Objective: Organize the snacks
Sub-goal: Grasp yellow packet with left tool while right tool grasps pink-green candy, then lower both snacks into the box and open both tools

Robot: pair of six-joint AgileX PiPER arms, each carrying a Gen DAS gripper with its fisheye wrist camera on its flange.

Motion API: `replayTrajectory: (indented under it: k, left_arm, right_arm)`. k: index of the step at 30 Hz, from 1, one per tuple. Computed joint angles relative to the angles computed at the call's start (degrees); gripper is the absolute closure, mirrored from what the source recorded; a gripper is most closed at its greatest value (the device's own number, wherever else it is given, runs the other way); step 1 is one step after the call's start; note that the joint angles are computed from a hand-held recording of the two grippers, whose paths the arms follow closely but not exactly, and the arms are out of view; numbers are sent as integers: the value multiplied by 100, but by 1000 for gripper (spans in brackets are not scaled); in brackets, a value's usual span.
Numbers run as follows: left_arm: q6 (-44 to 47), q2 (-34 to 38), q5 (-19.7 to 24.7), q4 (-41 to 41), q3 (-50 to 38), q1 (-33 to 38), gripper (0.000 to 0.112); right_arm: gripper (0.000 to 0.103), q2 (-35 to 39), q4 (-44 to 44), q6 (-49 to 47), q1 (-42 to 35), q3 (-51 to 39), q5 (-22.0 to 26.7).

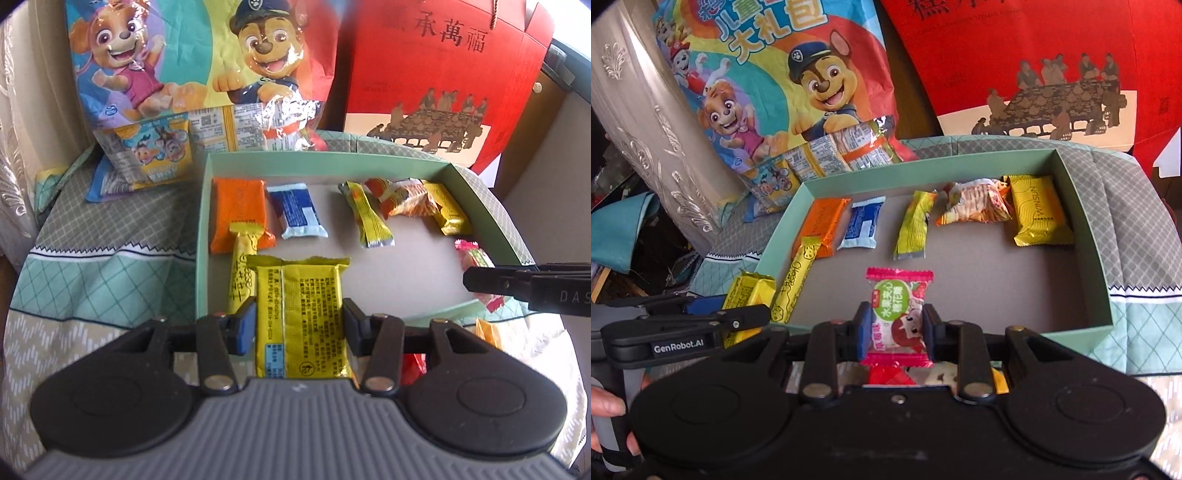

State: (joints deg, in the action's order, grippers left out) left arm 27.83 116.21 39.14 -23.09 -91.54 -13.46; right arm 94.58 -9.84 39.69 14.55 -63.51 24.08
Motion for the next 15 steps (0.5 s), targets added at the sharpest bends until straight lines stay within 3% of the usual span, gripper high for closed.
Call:
replayTrajectory:
  k: [9, 15]
  left_arm:
    - [-880, 1493, 671, 829, -2063, -207, 66]
    - [-1248, 2039, 881, 1173, -2765, -289, 63]
  right_arm:
    - [76, 1325, 386, -595, -481, -1192, 73]
    - [73, 1754, 444, -722, -771, -1415, -25]
